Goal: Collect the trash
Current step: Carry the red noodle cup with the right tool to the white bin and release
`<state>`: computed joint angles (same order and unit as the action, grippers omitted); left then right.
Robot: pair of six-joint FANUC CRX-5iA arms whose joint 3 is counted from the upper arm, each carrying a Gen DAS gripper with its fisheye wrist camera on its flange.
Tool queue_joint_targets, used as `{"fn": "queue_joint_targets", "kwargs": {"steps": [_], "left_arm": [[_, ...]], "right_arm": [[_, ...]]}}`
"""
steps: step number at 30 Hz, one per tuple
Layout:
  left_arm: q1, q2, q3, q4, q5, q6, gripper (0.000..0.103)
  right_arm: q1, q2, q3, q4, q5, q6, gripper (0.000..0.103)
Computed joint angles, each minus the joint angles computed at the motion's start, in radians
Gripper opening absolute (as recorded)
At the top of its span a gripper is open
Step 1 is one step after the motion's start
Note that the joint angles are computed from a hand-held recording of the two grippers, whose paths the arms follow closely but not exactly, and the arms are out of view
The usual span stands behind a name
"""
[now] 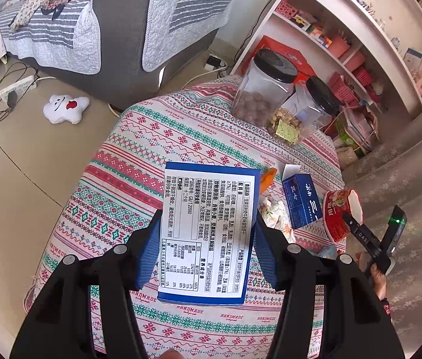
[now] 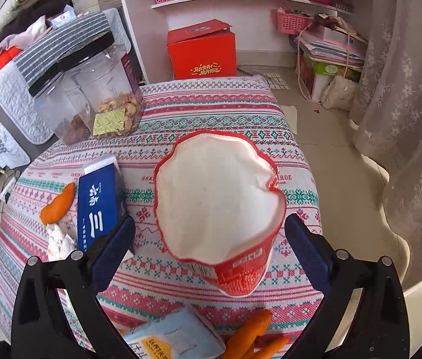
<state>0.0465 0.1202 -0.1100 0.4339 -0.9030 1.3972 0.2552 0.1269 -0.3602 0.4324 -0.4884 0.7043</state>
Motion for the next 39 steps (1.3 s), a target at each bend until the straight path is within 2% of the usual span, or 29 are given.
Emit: {"fn": "queue_joint_targets", "kwargs": {"steps": [2, 3, 9, 12, 15, 20, 24, 27, 32, 39], "left_arm": [[0.001, 0.004, 0.006, -0.019, 0.000, 0.011, 0.056], [0.001, 0.006, 0.008, -0.029, 0.001, 0.016, 0.056], [0.001, 0.010, 0.002, -0.027, 0.018, 0.041, 0.056], [0.000, -0.009, -0.020, 0.006, 0.041, 0.022, 0.056], [0.001, -0.031, -0.043, 0.052, 0.057, -0.009, 0.056], [0.003, -0.057, -0.078, 0.132, 0.067, -0.059, 0.056], [0.004, -0.076, -0.104, 0.190, 0.075, -0.106, 0.056], [0.006, -0.088, -0.121, 0.223, 0.078, -0.130, 0.056], [0.004, -0.094, -0.135, 0.252, 0.079, -0.151, 0.056], [-0.020, -0.091, -0.138, 0.252, 0.090, -0.149, 0.056]], "right_arm": [[-0.012, 0.019, 0.011, -0.004, 0.012, -0.017, 0.094], [-0.018, 0.023, 0.010, -0.008, 0.025, -0.026, 0.084], [-0.033, -0.009, 0.001, -0.074, 0.072, -0.062, 0.080], [-0.035, -0.066, 0.020, -0.198, 0.092, 0.013, 0.080], [-0.013, -0.136, 0.024, -0.222, 0.092, 0.028, 0.080], [0.069, -0.269, -0.047, -0.010, 0.089, -0.163, 0.081], [0.139, -0.379, -0.133, 0.234, 0.039, -0.369, 0.082], [0.173, -0.457, -0.197, 0.361, -0.010, -0.505, 0.082], [0.226, -0.554, -0.281, 0.518, -0.156, -0.704, 0.082], [0.299, -0.625, -0.346, 0.587, -0.411, -0.852, 0.082]]}}
